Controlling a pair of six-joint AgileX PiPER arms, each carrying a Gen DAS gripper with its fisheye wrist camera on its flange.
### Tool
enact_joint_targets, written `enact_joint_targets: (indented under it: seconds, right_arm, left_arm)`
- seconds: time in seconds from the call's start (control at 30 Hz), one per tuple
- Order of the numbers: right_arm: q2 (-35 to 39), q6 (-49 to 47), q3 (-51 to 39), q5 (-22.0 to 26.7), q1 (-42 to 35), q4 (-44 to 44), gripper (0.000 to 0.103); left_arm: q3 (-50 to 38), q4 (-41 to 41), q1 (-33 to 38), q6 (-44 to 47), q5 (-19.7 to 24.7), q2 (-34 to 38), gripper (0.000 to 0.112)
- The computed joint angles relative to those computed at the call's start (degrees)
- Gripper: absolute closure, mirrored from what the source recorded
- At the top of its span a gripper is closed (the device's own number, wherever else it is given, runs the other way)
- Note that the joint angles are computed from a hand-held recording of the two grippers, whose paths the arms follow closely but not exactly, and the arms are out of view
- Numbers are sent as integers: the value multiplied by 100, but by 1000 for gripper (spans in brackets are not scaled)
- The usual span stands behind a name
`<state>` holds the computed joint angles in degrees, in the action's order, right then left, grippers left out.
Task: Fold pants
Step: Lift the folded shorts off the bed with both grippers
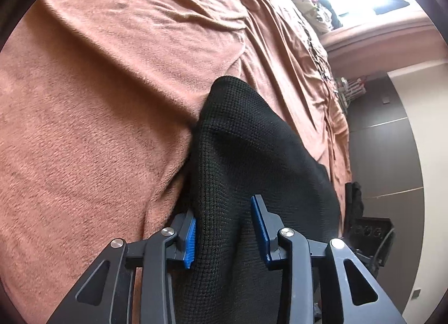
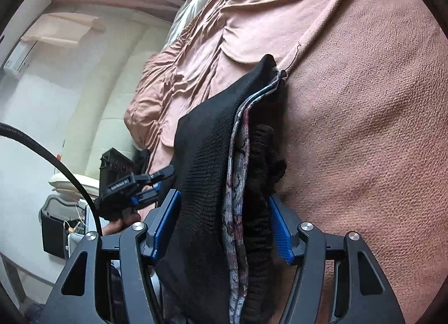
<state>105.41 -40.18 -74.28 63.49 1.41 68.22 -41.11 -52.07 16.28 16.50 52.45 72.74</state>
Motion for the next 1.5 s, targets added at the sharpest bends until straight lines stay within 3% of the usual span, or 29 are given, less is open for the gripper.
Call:
enact_joint_targets:
  seconds: [0.13,0.4,0.6,0.63,0.7,0.77,0.9,1.5]
  right_arm:
    - [158,461,-142,-72,20,-413,43]
    - [509,685,-753,116,267,-429,34]
    - [735,837,-1089,128,310,-553,34]
    - [735,851,-1111,111,327,-595,36]
    - [666,1001,-1109,-18,378,-798,51]
    - [500,1011,-983,-75,392,-879,62]
    - [117,804,-666,-287,421,-858,72]
    - [-2069,1205,708,-1487,1016,-1650,74]
  left_arm:
    - [-36,-6,69,85,52,162,75]
    - [-72,-273,122,417,43,484,75]
    - [-107,-479,208,711,108,654,75]
    - [-94,-488,227,742,106,639,78]
    - [-65,-517,270,788,134,607,89]
    - [-23,-618,337,874,193,529,99]
    - [-47,-663,371,923,283,266,101]
    - [-418,-402,234,243,635,-1024,102]
